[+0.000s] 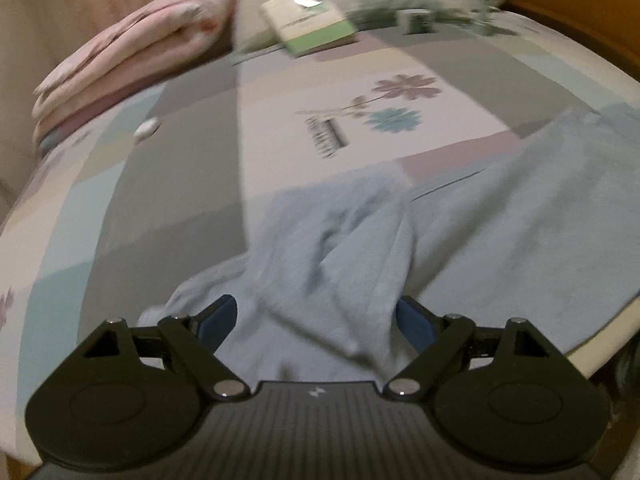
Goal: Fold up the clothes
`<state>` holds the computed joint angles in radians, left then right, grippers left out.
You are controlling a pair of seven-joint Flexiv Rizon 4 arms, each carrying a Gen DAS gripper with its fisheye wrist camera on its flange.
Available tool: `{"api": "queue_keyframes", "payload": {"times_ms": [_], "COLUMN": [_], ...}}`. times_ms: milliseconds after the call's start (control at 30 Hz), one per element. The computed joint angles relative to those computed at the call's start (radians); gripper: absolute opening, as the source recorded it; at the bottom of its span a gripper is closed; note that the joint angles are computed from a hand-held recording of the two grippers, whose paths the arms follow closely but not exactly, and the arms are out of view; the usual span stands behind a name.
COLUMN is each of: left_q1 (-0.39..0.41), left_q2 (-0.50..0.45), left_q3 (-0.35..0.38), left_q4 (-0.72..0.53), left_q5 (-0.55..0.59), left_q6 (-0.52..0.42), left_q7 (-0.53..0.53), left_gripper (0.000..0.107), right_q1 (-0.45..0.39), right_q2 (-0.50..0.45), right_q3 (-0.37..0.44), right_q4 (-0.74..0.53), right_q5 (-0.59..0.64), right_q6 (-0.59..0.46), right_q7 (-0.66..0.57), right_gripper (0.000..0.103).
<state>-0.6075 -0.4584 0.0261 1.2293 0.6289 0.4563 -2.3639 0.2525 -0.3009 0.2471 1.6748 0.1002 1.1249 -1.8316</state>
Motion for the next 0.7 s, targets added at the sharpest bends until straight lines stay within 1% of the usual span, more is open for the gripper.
{"api": "queue_keyframes", "payload": {"times_ms": [100, 200, 300, 400, 433, 467, 500, 533, 567, 600, 633, 667, 700], "left_q1": [-0.002, -0.007, 0.010, 0.015, 0.019, 0.025, 0.034, 0.045, 0.056, 0.066, 0.065, 0.056, 0.047], "left_q2": [-0.072, -0.166, -0.264, -0.373, -0.402, -0.424, -0.425, -0.413, -0.401, -0.374, -0.350, -0.331, -0.314], "left_q3": [-0.005, 0.004, 0.009, 0.039, 0.049, 0.057, 0.059, 0.057, 0.053, 0.049, 0.054, 0.064, 0.072], "left_q4": [-0.121, -0.264, -0.400, -0.564, -0.608, -0.637, -0.634, -0.605, -0.577, -0.525, -0.486, -0.462, -0.442], "left_q5": [0.001, -0.016, -0.083, -0.134, -0.154, -0.174, -0.200, -0.226, -0.251, -0.273, -0.279, -0.270, -0.257], "left_q6": [-0.056, -0.116, -0.153, -0.258, -0.293, -0.318, -0.323, -0.307, -0.292, -0.253, -0.233, -0.225, -0.218], "left_q7": [0.082, 0.191, 0.279, 0.331, 0.343, 0.351, 0.343, 0.328, 0.314, 0.290, 0.267, 0.255, 0.246], "left_gripper": [0.087, 0.087, 0.087, 0.086, 0.083, 0.072, 0.064, 0.051, 0.040, 0.033, 0.018, 0.013, 0.013], "right_q1": [-0.009, -0.019, -0.030, -0.040, -0.046, -0.051, -0.057, -0.062, -0.064, -0.065, -0.067, -0.069, -0.072], "right_q2": [-0.006, -0.013, -0.028, -0.037, -0.038, -0.038, -0.039, -0.039, -0.039, -0.039, -0.040, -0.042, -0.044], "right_q3": [0.006, 0.013, 0.017, 0.017, 0.020, 0.022, 0.025, 0.027, 0.025, 0.024, 0.023, 0.024, 0.024], "right_q4": [-0.009, -0.016, -0.031, -0.041, -0.043, -0.045, -0.047, -0.049, -0.049, -0.049, -0.050, -0.053, -0.057], "right_q5": [0.021, 0.047, 0.074, 0.095, 0.106, 0.117, 0.128, 0.139, 0.144, 0.149, 0.153, 0.160, 0.166], "right_q6": [-0.006, -0.009, -0.019, -0.030, -0.031, -0.033, -0.035, -0.037, -0.035, -0.034, -0.032, -0.036, -0.040], "right_q7": [-0.011, -0.025, -0.033, -0.032, -0.037, -0.042, -0.047, -0.052, -0.054, -0.056, -0.055, -0.055, -0.055], "right_gripper": [0.103, 0.103, 0.103, 0.103, 0.103, 0.103, 0.103, 0.103, 0.103, 0.103, 0.103, 0.103, 0.103]}}
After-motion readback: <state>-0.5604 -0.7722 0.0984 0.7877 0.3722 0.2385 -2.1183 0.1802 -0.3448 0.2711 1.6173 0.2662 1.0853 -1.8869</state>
